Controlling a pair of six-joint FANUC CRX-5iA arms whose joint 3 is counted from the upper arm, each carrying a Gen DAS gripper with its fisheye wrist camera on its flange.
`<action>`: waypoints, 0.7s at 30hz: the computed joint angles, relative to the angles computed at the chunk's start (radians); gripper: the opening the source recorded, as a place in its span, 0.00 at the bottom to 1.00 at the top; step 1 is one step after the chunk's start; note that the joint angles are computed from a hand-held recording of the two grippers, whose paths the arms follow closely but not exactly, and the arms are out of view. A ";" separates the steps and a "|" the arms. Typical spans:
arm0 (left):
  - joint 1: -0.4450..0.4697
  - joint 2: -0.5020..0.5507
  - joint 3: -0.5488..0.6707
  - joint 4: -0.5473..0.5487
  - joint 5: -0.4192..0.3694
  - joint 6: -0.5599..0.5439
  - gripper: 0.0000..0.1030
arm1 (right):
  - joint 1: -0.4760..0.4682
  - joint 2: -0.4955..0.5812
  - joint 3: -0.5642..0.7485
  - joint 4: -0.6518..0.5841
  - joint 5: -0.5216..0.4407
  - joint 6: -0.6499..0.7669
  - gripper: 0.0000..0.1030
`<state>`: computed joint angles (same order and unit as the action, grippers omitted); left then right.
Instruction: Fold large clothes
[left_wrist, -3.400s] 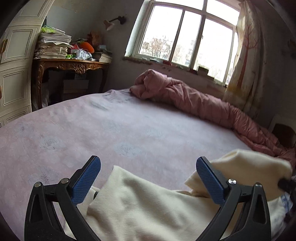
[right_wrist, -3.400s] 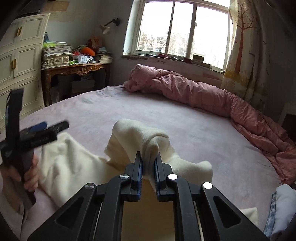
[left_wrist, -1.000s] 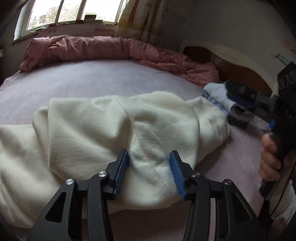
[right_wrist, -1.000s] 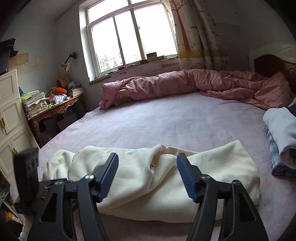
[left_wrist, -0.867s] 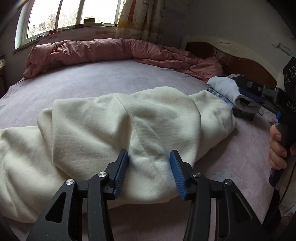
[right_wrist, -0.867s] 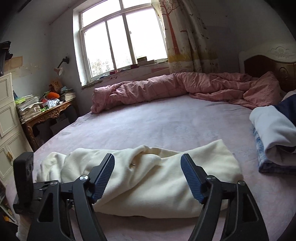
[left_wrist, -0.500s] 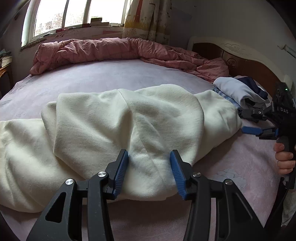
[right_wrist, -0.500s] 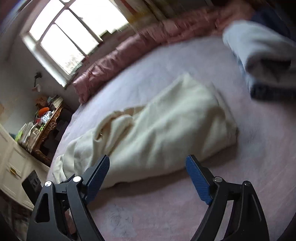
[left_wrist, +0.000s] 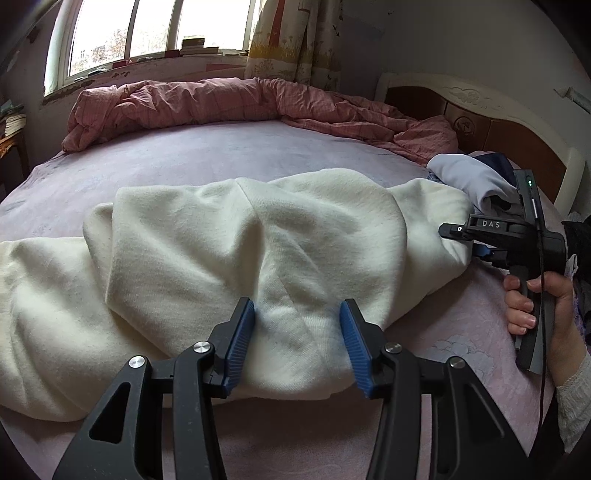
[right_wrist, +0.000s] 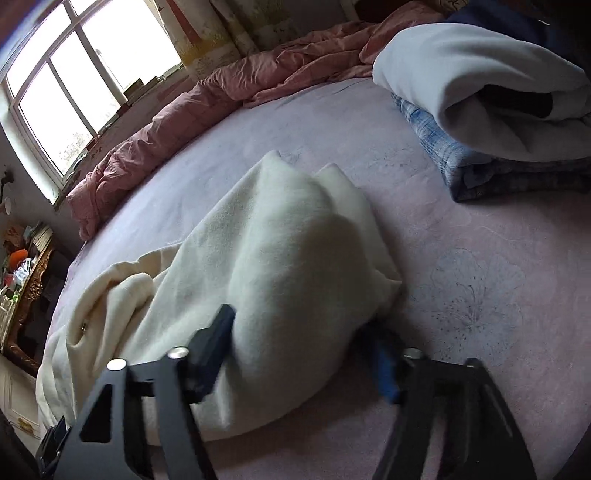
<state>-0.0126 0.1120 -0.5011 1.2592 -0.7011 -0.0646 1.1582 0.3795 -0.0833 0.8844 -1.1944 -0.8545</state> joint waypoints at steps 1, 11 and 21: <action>-0.004 -0.005 -0.008 0.012 0.007 -0.019 0.50 | -0.003 -0.013 -0.036 0.049 0.041 -0.037 0.32; -0.022 -0.012 -0.019 0.024 0.041 -0.052 0.55 | 0.077 0.199 0.333 0.204 -0.321 0.282 0.25; 0.106 -0.124 0.034 0.028 0.085 0.000 0.54 | 0.069 0.417 0.766 0.356 -0.268 0.511 0.23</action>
<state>0.0937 -0.0116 -0.4673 1.2874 -0.6159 -0.0643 1.2268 0.7967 0.6825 1.2409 -1.4626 -0.3436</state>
